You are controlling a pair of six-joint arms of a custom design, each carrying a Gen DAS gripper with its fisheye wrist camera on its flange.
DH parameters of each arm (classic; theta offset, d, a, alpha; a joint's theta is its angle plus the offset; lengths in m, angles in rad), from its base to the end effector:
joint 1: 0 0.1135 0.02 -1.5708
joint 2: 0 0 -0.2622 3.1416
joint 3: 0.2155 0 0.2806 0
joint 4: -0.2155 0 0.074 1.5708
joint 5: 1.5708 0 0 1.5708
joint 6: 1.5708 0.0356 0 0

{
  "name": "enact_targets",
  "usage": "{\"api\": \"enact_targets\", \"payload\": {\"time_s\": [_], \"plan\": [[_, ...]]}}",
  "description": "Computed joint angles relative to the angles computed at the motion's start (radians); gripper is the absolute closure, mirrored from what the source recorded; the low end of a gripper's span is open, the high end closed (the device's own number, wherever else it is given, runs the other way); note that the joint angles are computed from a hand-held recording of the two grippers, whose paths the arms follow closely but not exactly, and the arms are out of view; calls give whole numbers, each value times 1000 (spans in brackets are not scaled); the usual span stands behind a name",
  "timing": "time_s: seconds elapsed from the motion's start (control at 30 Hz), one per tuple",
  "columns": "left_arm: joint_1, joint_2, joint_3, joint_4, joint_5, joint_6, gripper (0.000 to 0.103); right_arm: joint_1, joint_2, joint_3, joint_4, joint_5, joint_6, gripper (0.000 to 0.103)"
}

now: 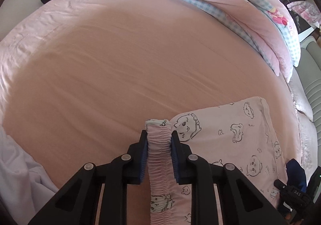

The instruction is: Fold clothes

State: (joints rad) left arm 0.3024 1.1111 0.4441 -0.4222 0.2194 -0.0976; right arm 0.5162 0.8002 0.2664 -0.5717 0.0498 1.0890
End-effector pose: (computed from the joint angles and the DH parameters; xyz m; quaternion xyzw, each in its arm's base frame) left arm 0.1995 0.0541 0.1297 -0.1662 0.9513 -0.0815 0.2467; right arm 0.1340 0.0740 0.1159 0.2803 0.9315 0.1489 0.1776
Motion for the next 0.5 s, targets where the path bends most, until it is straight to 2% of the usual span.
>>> {"api": "enact_targets", "payload": {"time_s": [0.13, 0.3, 0.5], "plan": [[49, 107, 55, 11, 1, -1, 85, -5, 12, 14, -28, 4, -8, 92], [86, 171, 85, 2, 59, -36, 85, 7, 11, 17, -53, 21, -32, 92], [-8, 154, 148, -89, -22, -35, 81, 17, 66, 44, -26, 21, -21, 92]]}}
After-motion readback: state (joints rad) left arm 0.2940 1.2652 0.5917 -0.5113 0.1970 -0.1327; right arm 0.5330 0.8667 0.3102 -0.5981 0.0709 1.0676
